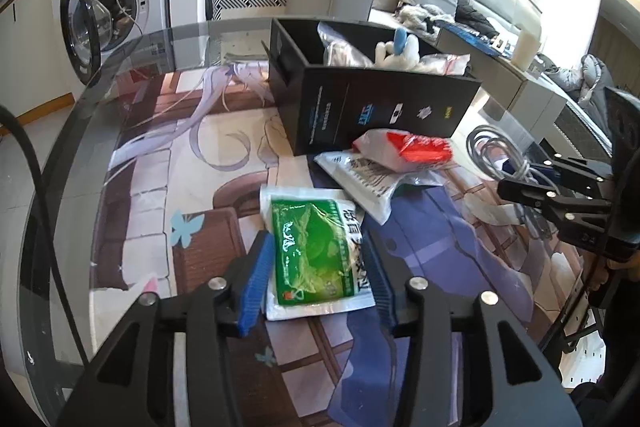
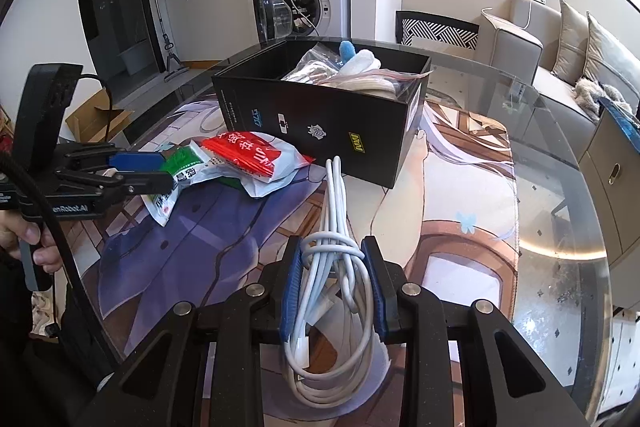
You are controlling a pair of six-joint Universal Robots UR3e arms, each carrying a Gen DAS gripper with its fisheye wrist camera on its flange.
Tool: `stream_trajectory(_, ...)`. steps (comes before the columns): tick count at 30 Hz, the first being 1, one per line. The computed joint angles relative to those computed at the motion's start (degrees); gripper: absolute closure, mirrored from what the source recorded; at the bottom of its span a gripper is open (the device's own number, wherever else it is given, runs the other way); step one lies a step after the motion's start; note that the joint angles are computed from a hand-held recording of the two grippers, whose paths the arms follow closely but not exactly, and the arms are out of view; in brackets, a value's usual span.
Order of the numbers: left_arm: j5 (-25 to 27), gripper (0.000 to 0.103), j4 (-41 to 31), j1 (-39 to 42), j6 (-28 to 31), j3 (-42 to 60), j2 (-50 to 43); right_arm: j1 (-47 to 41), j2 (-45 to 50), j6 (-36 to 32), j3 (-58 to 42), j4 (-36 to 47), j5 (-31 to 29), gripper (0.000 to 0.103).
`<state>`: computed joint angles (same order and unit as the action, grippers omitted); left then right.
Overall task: Organize soft objects
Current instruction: 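Carry the cable coil with the right gripper while the left gripper carries the green packet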
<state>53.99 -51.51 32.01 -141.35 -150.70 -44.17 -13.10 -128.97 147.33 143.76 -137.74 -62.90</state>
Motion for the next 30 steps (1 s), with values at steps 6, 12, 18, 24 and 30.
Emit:
stream_trajectory(6,6.0,0.044,15.2,-8.0,-6.4,-0.2,-10.2,0.1,0.3,-0.1,-0.2,0.0,0.0,0.074)
stream_trajectory(12,11.3,0.047,25.4,-13.4,-11.7,1.0,-17.9,0.5,0.8,0.4,-0.3,-0.7,-0.1,0.074)
stream_trajectory(18,7.4,0.066,18.5,-8.1,-7.9,-0.2,-11.7,0.6,0.7,0.7,-0.4,-1.0,0.1,0.074)
stream_trajectory(24,1.1,0.067,2.5,1.1,-1.2,-1.0,0.9,-1.1,-1.3,0.1,-0.2,0.5,2.2,0.074)
stream_trajectory(30,-4.3,0.067,-14.3,8.7,5.5,1.2,12.5,-2.8,-4.6,-0.2,-0.6,3.2,4.7,0.074)
